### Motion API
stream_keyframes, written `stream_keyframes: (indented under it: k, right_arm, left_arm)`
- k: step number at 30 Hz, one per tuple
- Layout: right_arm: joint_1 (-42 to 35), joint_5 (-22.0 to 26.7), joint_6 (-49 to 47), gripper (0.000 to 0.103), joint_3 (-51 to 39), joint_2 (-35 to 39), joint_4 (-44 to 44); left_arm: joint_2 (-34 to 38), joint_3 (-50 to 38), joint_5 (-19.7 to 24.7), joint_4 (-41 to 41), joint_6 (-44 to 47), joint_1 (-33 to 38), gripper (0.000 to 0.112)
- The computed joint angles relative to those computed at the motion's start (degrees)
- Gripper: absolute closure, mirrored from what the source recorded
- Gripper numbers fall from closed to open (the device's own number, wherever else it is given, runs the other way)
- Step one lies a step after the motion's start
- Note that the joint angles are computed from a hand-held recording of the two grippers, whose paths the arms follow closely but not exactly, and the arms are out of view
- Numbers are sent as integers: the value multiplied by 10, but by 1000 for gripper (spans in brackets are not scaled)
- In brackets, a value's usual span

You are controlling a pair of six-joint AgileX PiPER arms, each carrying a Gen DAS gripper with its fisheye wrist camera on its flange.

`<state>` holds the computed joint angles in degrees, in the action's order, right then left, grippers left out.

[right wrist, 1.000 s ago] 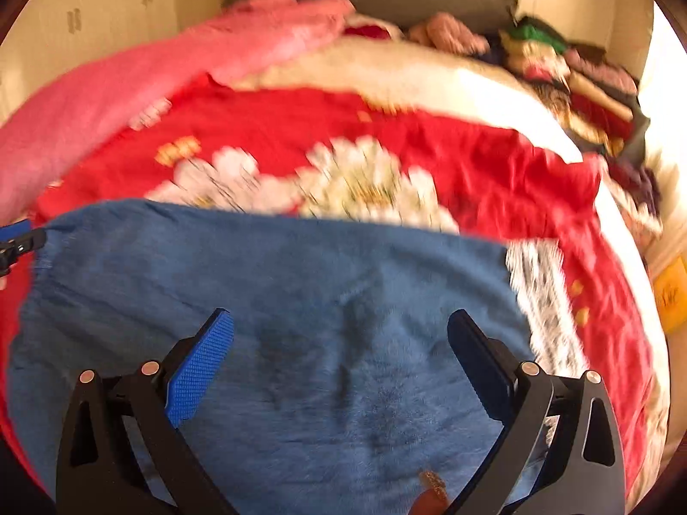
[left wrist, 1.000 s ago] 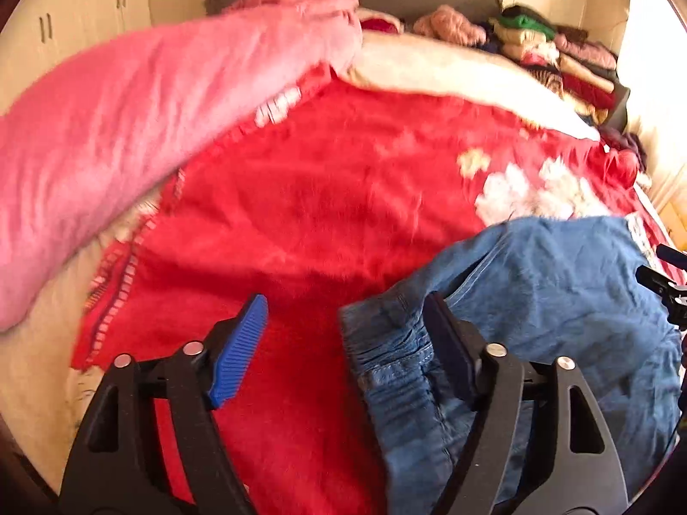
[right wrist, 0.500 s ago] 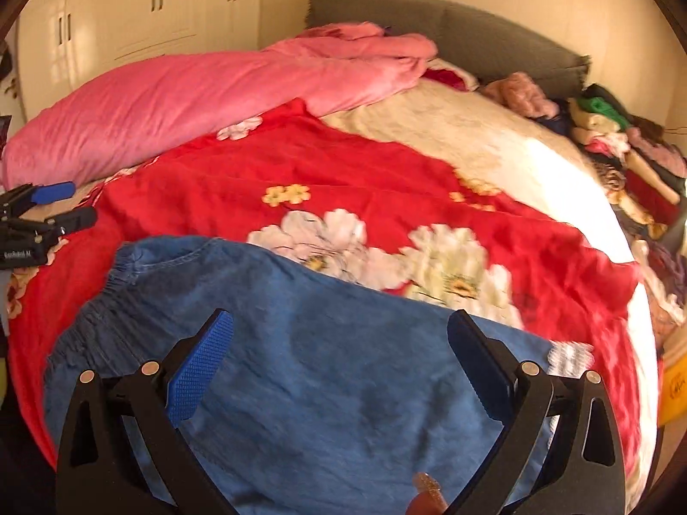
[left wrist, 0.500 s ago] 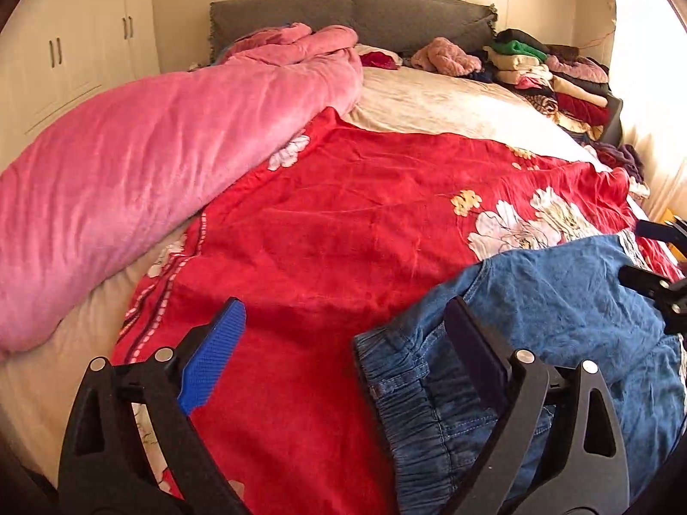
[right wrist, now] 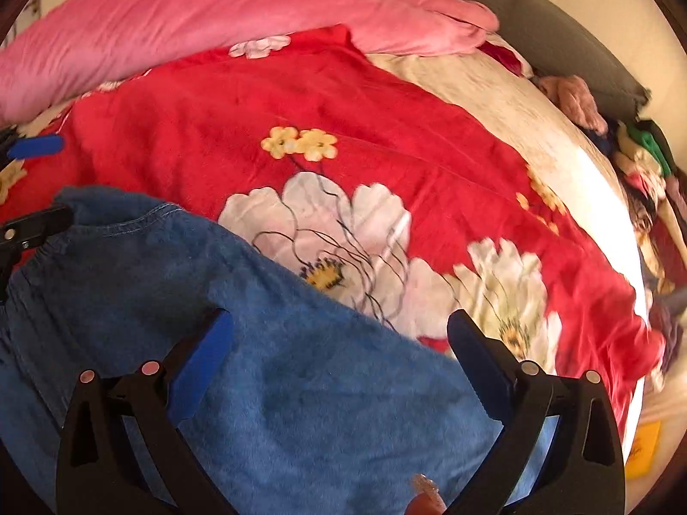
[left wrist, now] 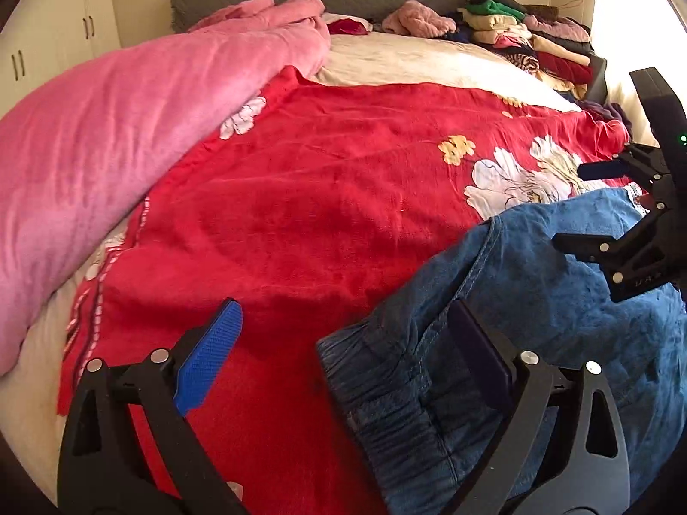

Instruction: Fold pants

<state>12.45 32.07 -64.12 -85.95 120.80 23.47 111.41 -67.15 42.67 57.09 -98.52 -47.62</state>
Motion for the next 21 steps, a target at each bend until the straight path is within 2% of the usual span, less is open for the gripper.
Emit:
stream_keyframes:
  k: [1, 4, 5, 8, 10, 15, 18, 19, 20, 21]
  right_arm:
    - [4, 0, -4, 5, -3, 4, -3]
    - [14, -3, -6, 5, -10, 15, -19]
    - [16, 1, -11, 5, -14, 20, -20]
    - [20, 8, -18, 8, -24, 30, -19]
    - [21, 17, -31, 16, -30, 36, -8]
    - [25, 13, -54, 16, -25, 36, 13]
    - [17, 43, -84, 40, -27, 37, 55]
    - [14, 48, -102, 53, -16, 31, 77]
    - [8, 63, -119, 62, -10, 27, 101]
    - [2, 76, -132, 77, -3, 23, 122]
  left_arm:
    - [3, 0, -12, -3, 3, 7, 34]
    - [15, 1, -64, -27, 25, 29, 67]
    - [20, -1, -77, -37, 37, 33, 74]
    - [29, -17, -61, -56, 66, 29, 83]
    - [14, -10, -57, -45, 51, 24, 84]
    - [-33, 2, -28, -29, 42, -11, 85]
    - [-38, -13, 8, -24, 60, -42, 85]
    - [-29, -27, 29, -30, 79, -52, 85]
    - [-20, -40, 46, -35, 92, -57, 85]
    - [-3, -59, 72, -45, 114, -62, 85]
